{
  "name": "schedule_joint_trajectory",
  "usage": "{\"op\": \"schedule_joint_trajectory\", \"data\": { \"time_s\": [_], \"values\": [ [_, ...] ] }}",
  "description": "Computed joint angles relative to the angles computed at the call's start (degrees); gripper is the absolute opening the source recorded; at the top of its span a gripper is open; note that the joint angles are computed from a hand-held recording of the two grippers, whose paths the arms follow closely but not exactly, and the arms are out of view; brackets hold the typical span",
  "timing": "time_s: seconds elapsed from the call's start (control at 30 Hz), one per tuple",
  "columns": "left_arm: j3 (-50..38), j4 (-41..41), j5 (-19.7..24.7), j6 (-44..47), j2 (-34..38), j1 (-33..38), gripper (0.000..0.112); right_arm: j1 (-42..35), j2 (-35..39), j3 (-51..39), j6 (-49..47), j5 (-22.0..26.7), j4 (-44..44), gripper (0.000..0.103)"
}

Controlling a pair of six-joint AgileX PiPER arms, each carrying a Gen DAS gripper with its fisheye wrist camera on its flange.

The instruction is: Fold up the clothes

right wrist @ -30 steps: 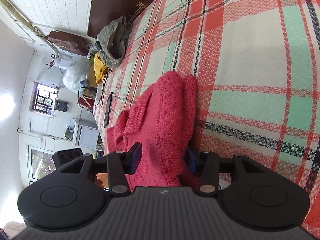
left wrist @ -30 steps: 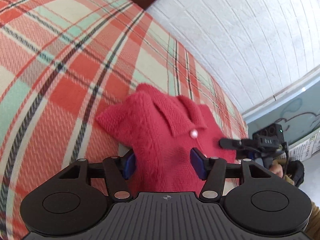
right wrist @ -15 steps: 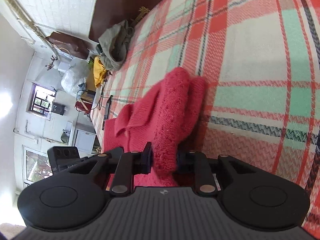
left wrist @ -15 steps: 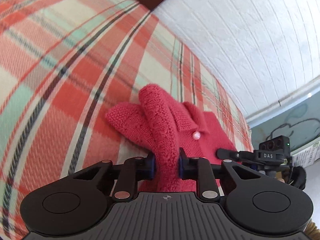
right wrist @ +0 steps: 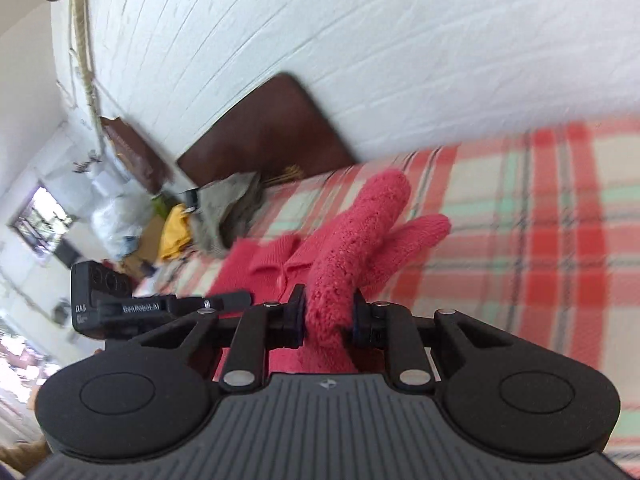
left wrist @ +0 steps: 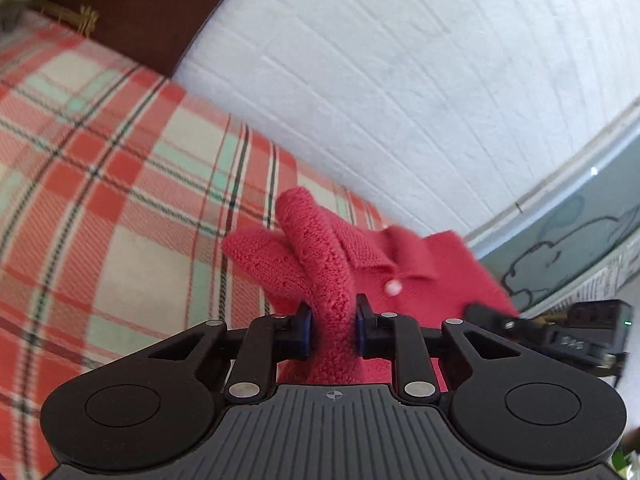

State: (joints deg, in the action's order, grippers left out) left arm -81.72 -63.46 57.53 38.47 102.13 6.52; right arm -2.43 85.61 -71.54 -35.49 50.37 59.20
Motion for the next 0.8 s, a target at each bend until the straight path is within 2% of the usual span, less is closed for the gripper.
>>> {"op": "schedule_joint_trajectory", "data": {
  "time_s": [0.17, 0.3, 0.4, 0.5, 0.63, 0.73, 0.8],
  "values": [
    [3.87, 1.46, -6.60, 0.23, -0.26, -5.11, 0.018, -3.26, 3.51, 0.14, -1.76, 2.13, 0.40, 0.023],
    [6.29, 4.63, -9.13, -1.77, -4.85, -5.17, 0.018, -5.54, 5.39, 3.12, -7.38, 5.29, 7.06, 0.022],
    [9.29, 5.73, -9.09, -3.18, -11.00, -3.39, 0.018, -6.28, 5.47, 4.51, -10.28, 8.68, 11.44, 0.022],
    [14.61, 5.74, -8.95, -1.88, -19.27, -1.28, 0.018, -6.32, 2.53, 5.13, -11.85, 11.73, 13.64, 0.022],
    [21.20, 5.86, -7.65, -2.51, -30.82, 1.37, 0.018, -7.23, -3.89, 8.48, -13.04, 14.94, 15.48, 0.022],
    [26.60, 4.28, -8.86, -1.09, -40.02, 2.32, 0.018, -8.56, -7.91, 11.51, -12.81, 17.14, 16.09, 0.022],
    [28.68, 2.69, -6.33, -0.87, -44.89, 4.01, 0.018, -9.56, -10.44, 13.64, -12.68, 18.37, 16.67, 0.022]
  ]
}}
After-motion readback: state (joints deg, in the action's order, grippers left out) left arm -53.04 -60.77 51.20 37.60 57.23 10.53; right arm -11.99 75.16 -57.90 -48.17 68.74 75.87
